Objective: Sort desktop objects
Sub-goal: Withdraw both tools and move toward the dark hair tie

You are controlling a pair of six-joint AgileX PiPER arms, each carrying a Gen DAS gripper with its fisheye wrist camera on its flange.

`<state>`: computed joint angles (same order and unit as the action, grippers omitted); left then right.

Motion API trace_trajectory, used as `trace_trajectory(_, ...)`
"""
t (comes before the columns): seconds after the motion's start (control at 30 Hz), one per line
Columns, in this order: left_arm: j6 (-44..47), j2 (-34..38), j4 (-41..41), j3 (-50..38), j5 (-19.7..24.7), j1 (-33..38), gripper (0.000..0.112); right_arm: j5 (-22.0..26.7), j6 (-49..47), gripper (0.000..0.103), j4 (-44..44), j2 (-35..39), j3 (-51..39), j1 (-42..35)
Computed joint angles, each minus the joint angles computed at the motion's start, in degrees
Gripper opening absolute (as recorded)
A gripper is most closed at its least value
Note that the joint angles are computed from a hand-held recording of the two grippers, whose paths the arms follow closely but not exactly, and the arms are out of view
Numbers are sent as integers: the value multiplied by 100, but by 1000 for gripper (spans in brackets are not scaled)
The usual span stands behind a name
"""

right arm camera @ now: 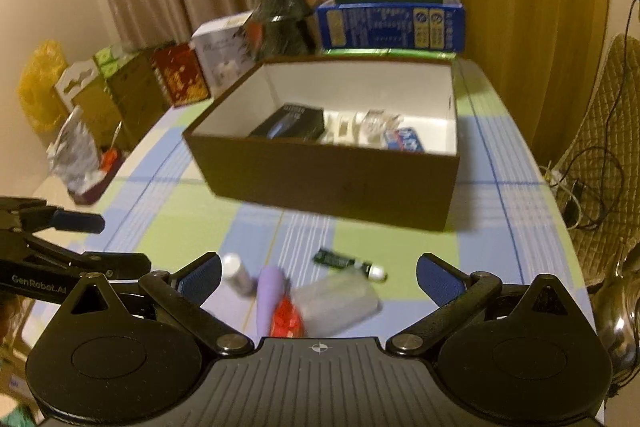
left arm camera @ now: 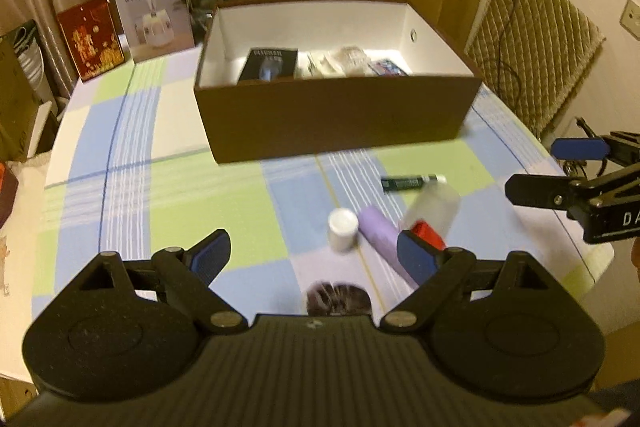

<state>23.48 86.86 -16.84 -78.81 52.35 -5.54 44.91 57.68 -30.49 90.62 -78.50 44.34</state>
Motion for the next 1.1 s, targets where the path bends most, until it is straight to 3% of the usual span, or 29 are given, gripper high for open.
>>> trace_trajectory(0.63, 267, -451, 26, 1042, -15, -94, 86, 6, 185, 101, 342, -19, 576, 428)
trace_trajectory(1.1, 448, 173, 109, 1082, -311, -261, 82, -95, 174, 101, 821, 5, 890, 78)
